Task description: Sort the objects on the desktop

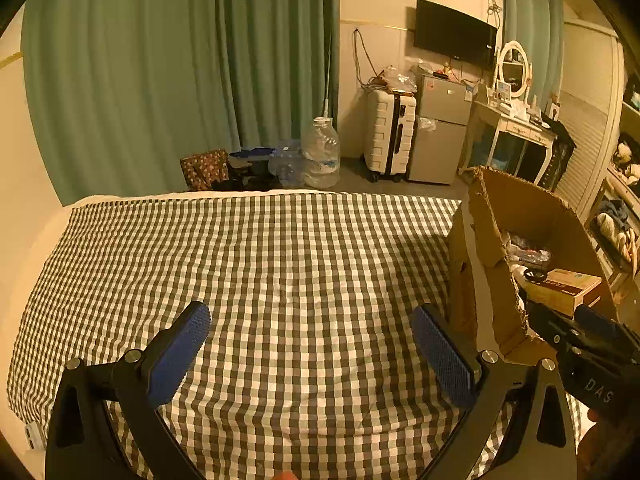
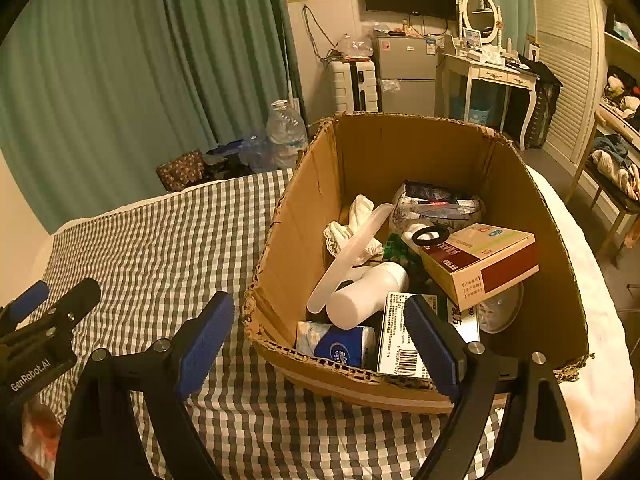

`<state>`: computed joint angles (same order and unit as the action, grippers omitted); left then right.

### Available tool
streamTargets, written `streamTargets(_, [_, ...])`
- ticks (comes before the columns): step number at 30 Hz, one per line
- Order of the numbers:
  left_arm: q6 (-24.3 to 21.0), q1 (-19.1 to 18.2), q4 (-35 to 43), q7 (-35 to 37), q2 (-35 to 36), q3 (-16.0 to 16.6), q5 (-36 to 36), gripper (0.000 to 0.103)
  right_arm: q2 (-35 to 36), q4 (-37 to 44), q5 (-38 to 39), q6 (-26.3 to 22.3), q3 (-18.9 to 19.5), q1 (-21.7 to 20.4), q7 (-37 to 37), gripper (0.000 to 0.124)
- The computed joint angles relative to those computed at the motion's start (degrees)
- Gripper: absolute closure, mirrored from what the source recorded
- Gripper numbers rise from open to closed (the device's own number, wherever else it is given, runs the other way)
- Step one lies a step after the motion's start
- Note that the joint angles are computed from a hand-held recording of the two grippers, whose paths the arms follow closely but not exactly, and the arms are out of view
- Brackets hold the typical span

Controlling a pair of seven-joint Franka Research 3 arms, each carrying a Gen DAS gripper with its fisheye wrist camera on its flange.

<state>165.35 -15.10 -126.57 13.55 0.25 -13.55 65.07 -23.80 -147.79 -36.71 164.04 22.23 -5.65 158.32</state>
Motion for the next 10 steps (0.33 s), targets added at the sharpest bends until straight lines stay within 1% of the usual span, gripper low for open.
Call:
streamTargets(2, [0.3,0.0,-0.2,1.7,0.0,0.0,-1.8,0.000,0.0,0.0,-0.2,-0.1,0.1,-0.1,0.3,0.037])
streamTargets(3, [0.8,0.1,-0.5,1.3,-0.1,0.1,-1.6,0.000,0.0,0.1,-0.4,0.0,0.2,-0.1,0.4,0.037])
streamTargets(6, [4.0,0.9,-1.4,-4.0,-0.8,0.6,1.8,0.000,-0.1,0.2,-1.1,-0.2,0.7,-0.3,1.1,0.037])
streamTargets(7, [5.2,1.2,-1.7,-4.8,-0.9,0.7,1.8,0.000,-0.1,0.1,-1.2,-0.1,0.6,-0.3,1.2,0.037])
streamTargets(9, [5.9,1.4,-2.1,-3.3,-1.1,0.6,-0.5,0.000,0.1,0.2,-1.1,-0.2,0.5,0.1,1.3,0.037])
streamTargets(10, [5.9,1.6,-1.9,-5.5,-1.3,0.4,2.2,0.000,0.2,0.2,-1.2,-0.1,0.5,0.0,1.5,0.037])
